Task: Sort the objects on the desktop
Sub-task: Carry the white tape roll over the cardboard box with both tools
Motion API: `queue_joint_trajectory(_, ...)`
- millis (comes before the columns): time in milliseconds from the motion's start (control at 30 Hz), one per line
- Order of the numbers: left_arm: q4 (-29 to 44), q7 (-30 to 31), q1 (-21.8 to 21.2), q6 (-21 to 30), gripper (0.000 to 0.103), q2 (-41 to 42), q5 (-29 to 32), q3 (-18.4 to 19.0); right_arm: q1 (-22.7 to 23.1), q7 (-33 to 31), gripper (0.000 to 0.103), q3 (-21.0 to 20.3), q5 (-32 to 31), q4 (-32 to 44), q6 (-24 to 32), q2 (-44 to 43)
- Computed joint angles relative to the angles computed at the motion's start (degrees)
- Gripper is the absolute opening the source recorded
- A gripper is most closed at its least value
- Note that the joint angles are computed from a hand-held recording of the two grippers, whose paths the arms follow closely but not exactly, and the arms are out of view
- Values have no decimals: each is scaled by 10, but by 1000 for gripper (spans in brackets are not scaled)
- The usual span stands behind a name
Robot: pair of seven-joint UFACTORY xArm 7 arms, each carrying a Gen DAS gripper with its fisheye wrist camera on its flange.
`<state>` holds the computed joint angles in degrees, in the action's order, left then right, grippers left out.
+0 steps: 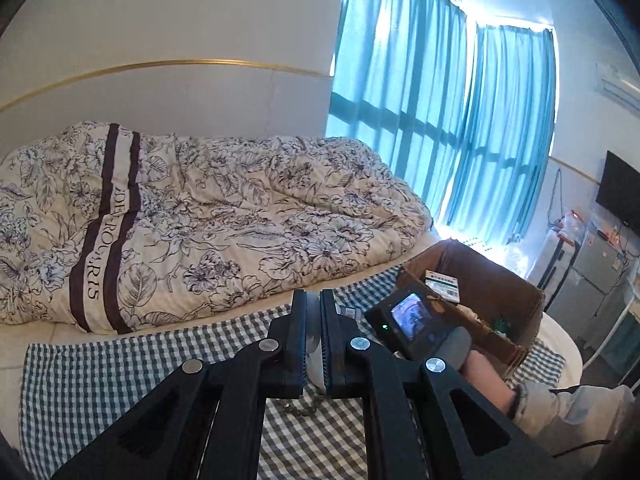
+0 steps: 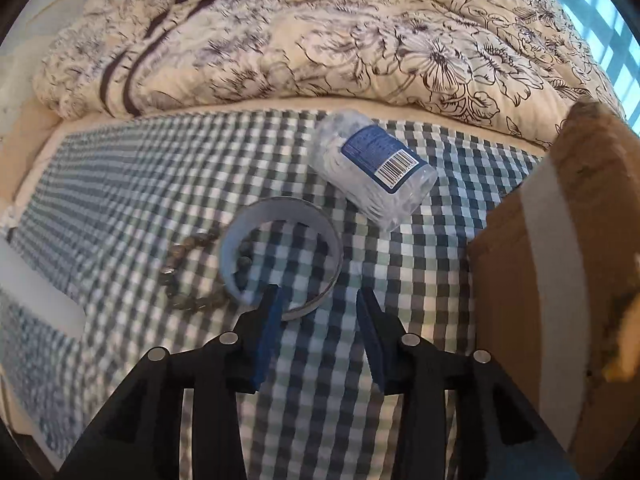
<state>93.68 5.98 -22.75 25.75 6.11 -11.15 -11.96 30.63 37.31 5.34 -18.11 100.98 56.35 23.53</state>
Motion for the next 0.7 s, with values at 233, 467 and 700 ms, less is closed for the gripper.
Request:
queue_joint_trajectory(233, 2, -29, 1, 3, 6, 7, 23, 7, -9, -35, 10, -2, 41, 71, 32, 72)
queue_joint_trajectory(467, 8, -69, -4, 5, 6, 19, 51, 9, 4, -20, 4, -9, 19, 10, -21, 14)
queue_joint_trajectory(700, 24, -118, -21, 7, 6, 26, 93, 11, 7, 39, 4, 0, -47, -70, -65, -92)
